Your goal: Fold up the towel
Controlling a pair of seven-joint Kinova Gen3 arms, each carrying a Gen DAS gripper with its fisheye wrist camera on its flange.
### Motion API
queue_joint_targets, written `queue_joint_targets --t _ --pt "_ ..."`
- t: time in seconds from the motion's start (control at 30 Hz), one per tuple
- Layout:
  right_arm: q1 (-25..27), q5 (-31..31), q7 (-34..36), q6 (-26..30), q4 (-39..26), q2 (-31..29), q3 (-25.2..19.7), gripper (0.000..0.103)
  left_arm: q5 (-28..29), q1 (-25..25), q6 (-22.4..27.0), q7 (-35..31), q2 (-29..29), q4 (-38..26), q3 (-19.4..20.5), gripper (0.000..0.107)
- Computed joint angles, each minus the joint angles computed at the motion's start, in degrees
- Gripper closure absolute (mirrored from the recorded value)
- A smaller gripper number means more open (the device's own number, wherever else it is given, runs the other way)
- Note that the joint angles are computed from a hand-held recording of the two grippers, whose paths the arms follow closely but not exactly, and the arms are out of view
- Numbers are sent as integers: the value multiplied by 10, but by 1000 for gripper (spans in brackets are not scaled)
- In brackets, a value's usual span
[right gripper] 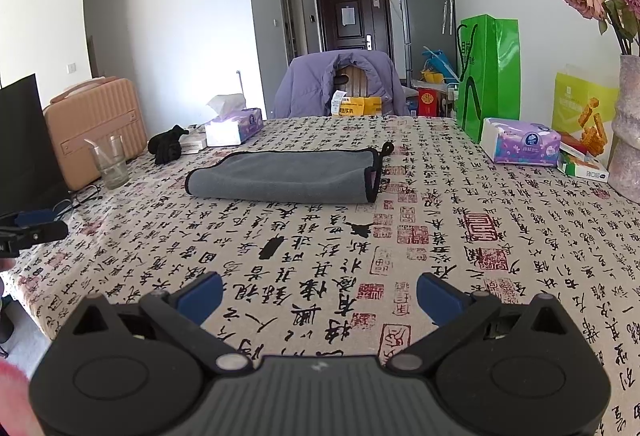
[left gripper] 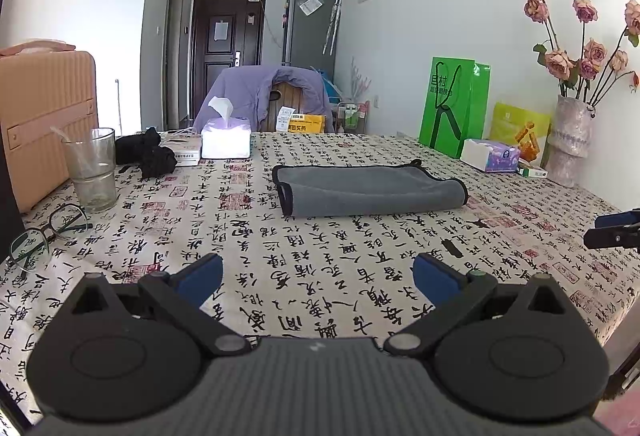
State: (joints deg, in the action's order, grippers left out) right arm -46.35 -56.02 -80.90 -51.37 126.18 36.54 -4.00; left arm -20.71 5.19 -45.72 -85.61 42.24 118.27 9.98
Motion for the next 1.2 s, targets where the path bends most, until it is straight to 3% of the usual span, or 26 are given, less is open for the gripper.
queue_joint_targets --t 1.2 --pt "-1 -2 5 0 -2 0 -1 0 6 2 -7 6 -2 3 0 4"
